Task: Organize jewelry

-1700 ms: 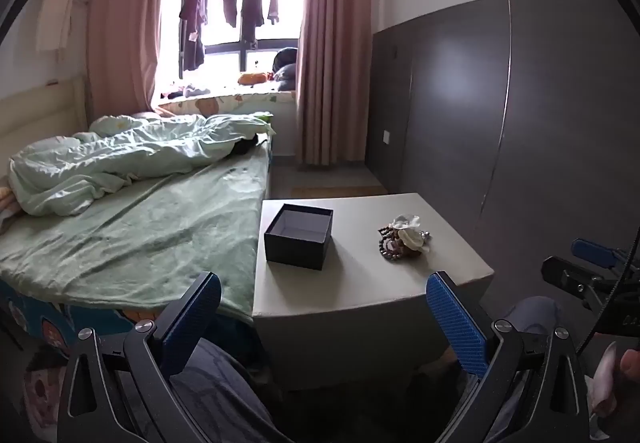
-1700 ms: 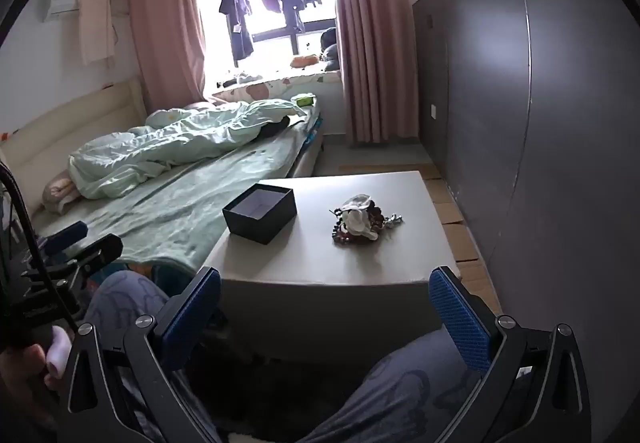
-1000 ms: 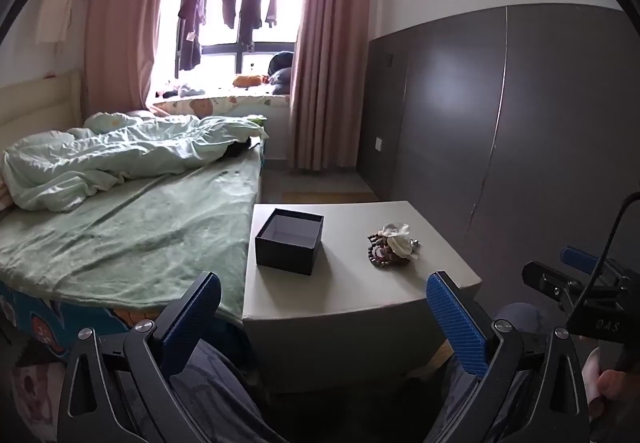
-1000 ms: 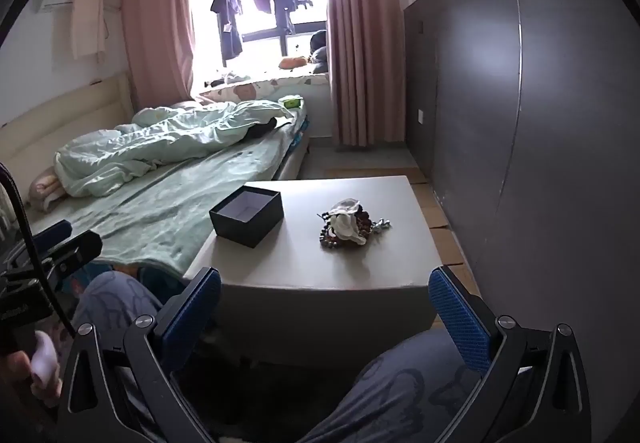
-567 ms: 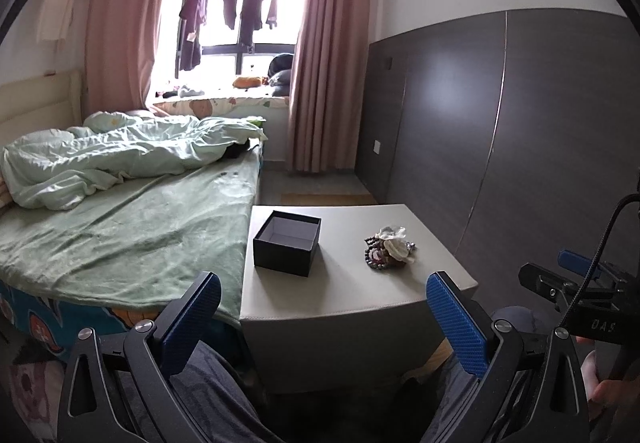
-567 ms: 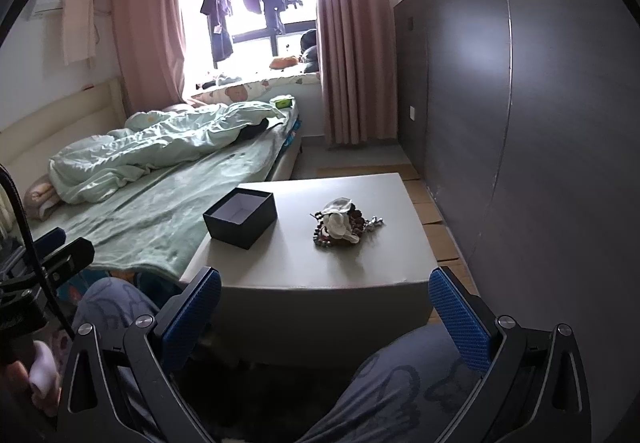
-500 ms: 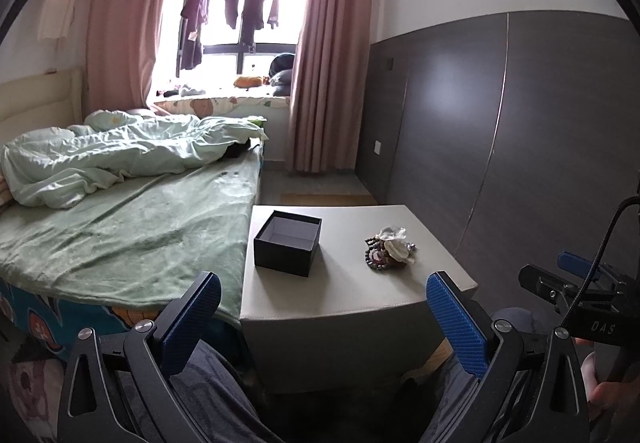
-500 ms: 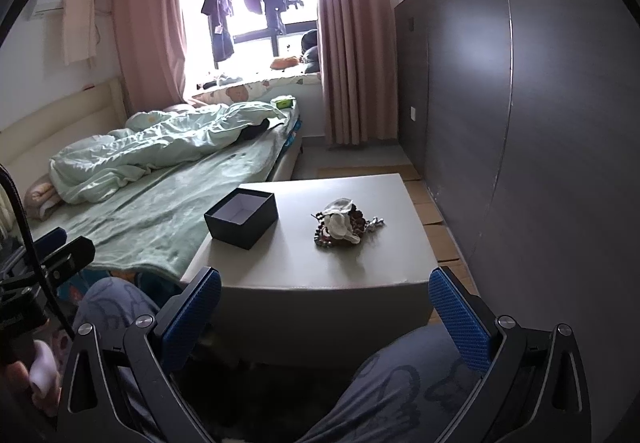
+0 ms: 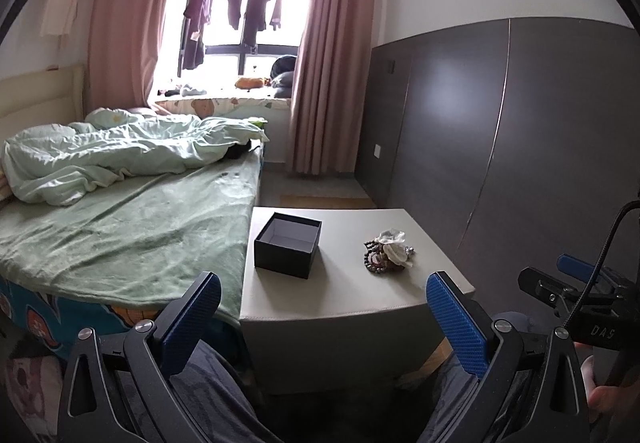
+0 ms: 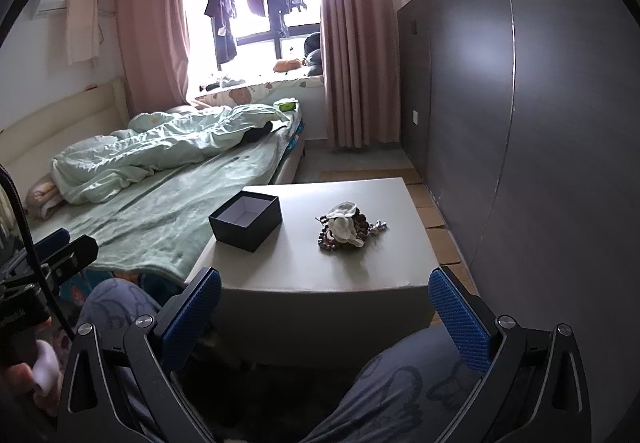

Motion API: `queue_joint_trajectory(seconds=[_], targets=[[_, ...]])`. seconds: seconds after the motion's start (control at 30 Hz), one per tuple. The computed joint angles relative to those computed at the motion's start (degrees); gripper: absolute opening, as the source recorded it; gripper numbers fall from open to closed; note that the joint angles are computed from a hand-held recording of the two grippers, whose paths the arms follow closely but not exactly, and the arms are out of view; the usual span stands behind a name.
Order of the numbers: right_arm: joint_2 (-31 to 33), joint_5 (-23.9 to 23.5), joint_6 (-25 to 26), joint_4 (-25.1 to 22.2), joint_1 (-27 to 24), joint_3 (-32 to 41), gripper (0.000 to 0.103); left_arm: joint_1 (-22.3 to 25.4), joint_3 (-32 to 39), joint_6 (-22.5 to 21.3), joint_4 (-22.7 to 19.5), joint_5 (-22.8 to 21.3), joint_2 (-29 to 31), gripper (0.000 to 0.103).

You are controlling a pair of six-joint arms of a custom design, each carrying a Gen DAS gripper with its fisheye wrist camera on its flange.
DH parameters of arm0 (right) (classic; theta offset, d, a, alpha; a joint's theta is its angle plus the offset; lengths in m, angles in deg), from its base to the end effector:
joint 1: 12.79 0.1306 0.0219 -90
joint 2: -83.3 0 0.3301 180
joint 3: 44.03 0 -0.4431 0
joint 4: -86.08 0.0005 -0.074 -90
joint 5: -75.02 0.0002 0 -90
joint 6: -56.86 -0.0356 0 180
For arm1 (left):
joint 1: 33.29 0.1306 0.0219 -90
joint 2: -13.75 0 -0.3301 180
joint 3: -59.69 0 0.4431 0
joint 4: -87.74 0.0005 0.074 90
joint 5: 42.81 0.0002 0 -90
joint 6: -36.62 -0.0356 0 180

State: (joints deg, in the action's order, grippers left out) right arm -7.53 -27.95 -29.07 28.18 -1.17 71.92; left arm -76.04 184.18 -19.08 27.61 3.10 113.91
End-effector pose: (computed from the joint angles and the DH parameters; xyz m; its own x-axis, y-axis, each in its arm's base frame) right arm 0.4938 0.1092 0.6040 -0.4777 -0.1688 -0.8622 -0.4194 0.9061 0.0549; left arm 0.4310 -0.3654 0.5797 -0.3961 -0.1851 -0.8994 -0.1816 0.9759 -0.1208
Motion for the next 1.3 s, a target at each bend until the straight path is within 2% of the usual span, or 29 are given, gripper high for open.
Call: queue_joint_trajectory(seconds=[0.87,1.3], targets=[[-0.3,0.5,0.0,-0.2,0.6,-0.1,0.103,0.7,-0.7,1.3,0.4,1.8,-0.6,0.103],[3.9,1.1,-0.2,-1.5,0.3,4.1,0.103,3.1,2.3,0.9,0.5,5.5,2.2,0.103]])
